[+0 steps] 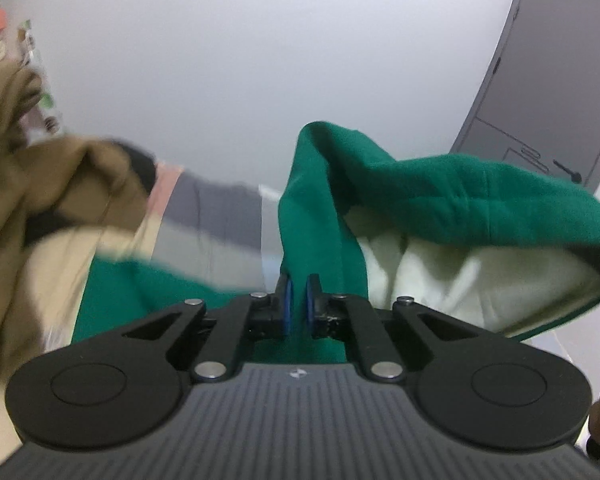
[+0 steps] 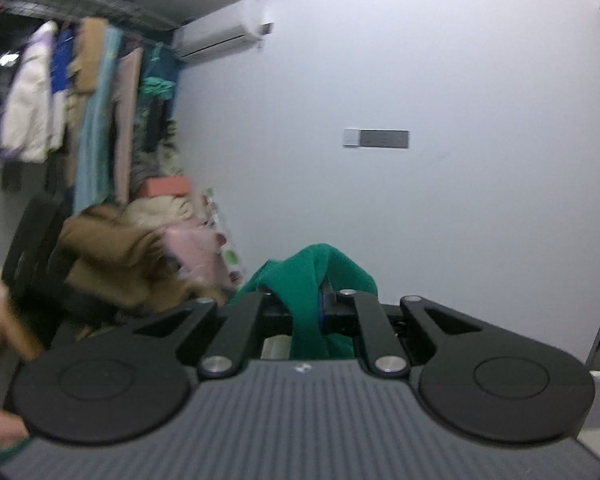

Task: Fold large clothes
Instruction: 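Lift the hem with both grippers and fold it over toward the hood, then open both grippers and release the folded hem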

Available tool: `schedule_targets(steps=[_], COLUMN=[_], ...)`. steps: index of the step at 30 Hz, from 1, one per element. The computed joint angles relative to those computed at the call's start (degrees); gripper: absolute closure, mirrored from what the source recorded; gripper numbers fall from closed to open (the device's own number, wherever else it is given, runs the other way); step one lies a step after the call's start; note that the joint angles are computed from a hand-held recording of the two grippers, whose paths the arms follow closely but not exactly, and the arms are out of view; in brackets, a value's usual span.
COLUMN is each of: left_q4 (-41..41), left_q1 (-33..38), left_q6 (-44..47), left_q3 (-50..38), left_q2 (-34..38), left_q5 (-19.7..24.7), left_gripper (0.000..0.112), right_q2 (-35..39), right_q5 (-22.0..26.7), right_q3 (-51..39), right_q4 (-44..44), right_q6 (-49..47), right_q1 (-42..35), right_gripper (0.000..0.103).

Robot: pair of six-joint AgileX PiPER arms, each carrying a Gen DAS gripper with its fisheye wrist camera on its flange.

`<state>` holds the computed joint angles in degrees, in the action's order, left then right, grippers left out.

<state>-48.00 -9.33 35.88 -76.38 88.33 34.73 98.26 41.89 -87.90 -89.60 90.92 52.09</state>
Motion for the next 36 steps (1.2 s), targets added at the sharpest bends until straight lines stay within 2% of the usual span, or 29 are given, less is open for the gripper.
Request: schedule_targets(steps=[2,6,9,11,16,17,18,19,20,21,24,27,36], left_q4=[-0.9,-1.5,-1.3,-2.3,-0.1,-0.6,-2.2,-2.7,-1.8,-1.7,-2.2,-1.8,-6.6], left_q1=[0.4,1.1,3.2,4.6,5.4,6.6,7.6,8.1,8.1,7.9,7.5,6.2,9.1], left_q6=[2.0,2.4,3.5,5.0,6.2,6.9,8.9,10.2,9.8,9.9,10.1,9.9,17.1], left_q3=[9.6,25.2,31.2,35.3,41.0,41.9,42.3,42.0,42.4,42.7,43.4,43.6,43.1], left_q2=[-7.2,-18.5,-24.6,-28.6,-37.3,-38.5,-37.8,-37.2,-38.1,-38.1,-38.4,-38.4,-32.5], left_q5=[-0.3,-1.1,2.8,3.4,4.7,5.7,5.6,5.8,6.0,5.5,4.8,3.4,2.9], left_gripper=[0.104,0.103,0.102,0.1,0.084,0.083,0.082,0.08,0.078,0.074,0.07,0.067,0.066], right_q2=[-2.7,-2.7,-2.2,-1.7,-3.4,-3.6,-3.1,-3.6,-2.6,-2.7,-3.7,-4.1,4.0], right_q5=[5.9,15.5,19.5,19.9,19.7,20.3,21.1,20.7,20.4,21.2,22.9,22.6,13.5], right_q3=[6.2,11.8,14.8,14.1,15.3,15.0,15.0,16.1,15.5,16.1,15.9,13.9,-0.5], right_q4=[-0.7,5.5,12.1,17.4,22.7,23.3,23.0,21.9,20.7,19.2,17.3,17.0,24.4], right_q6=[3.9,11.8,16.2,13.8,17.8,17.6,19.1,21.3,22.9,25.0,26.5,24.5,7.8], right_q1=[6.2,15.9,20.7,21.7,22.8,23.0,24.2,25.1,25.2,26.1,27.2,25.0,8.1], right_gripper=[0.093,0.092,0.091,0.09,0.087,0.081,0.063,0.051,0.031,0.025,0.025,0.025,0.025])
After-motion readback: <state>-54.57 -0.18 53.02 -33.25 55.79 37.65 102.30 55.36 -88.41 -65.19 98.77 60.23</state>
